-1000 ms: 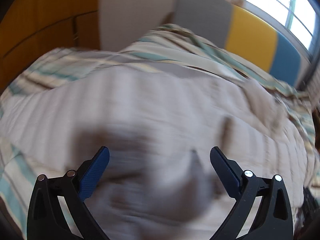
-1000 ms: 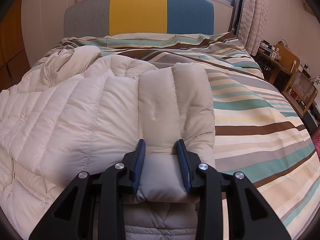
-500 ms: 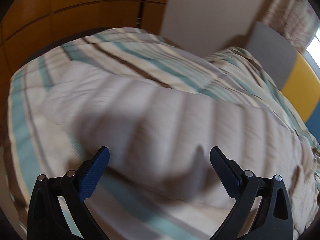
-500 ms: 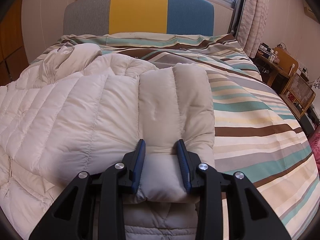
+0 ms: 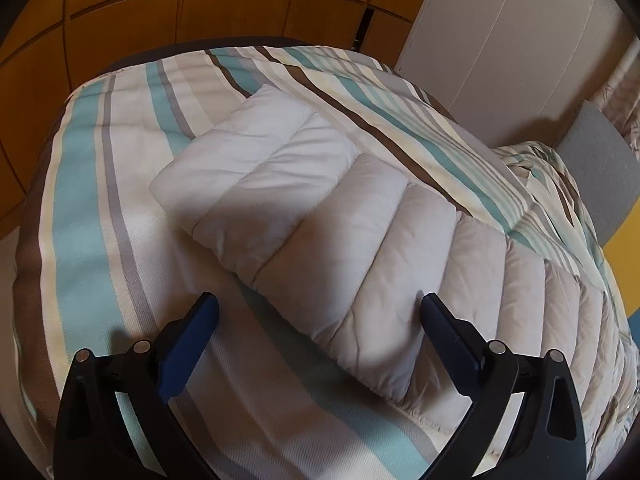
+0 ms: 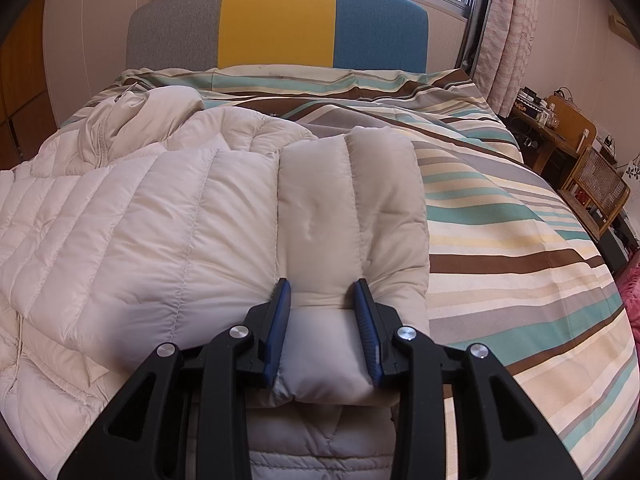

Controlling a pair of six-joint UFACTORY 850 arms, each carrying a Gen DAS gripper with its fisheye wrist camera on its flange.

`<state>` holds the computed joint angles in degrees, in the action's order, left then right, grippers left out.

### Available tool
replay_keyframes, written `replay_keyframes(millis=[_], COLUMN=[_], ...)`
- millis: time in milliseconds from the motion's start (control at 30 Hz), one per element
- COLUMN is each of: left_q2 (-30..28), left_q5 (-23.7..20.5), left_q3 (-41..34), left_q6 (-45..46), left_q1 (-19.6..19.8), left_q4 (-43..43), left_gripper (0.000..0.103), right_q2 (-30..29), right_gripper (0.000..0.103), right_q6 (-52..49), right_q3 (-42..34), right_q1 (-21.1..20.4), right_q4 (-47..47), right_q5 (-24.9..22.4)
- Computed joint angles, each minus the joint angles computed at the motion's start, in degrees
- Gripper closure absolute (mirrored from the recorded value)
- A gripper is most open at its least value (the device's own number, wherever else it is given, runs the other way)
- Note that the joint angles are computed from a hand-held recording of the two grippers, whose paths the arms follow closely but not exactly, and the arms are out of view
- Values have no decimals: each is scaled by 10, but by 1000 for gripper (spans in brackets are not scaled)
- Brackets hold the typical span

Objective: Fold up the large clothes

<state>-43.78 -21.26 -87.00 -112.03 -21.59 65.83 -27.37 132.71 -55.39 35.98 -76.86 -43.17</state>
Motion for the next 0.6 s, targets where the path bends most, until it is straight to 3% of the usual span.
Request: replay_keyframes(millis=[167, 267, 333, 400, 433, 500, 600], left_q2=[-4, -14, -24, -33, -35, -31, -27], left_q5=[0, -18, -37, -64, -72, -59, -78], left_q3=[-4, -22, -38, -55, -59, -52, -52], left_q6=[-79, -81, -66, -34, -26, -50, -72], left_q1=[5, 4, 1, -2, -3, -4, -17], left_q4=[37, 16, -4, -33, -40, -13, 28], left_gripper=[5, 9, 20, 49, 53, 84, 88], right_q2=[0, -1, -1, -1, -1, -3, -5], right_gripper=[70, 70, 70, 70, 70, 70, 70], right_q6=[1, -1, -1, -4, -5, -9, -15], right_q3=[0, -1, -1, -1, -2, -3, -5], right_q1=[0, 0, 0, 0, 0, 0, 1], right_q4=[-1, 0, 1, 3, 4, 6, 10], right_q5=[0, 0, -1, -2, -3, -5, -8])
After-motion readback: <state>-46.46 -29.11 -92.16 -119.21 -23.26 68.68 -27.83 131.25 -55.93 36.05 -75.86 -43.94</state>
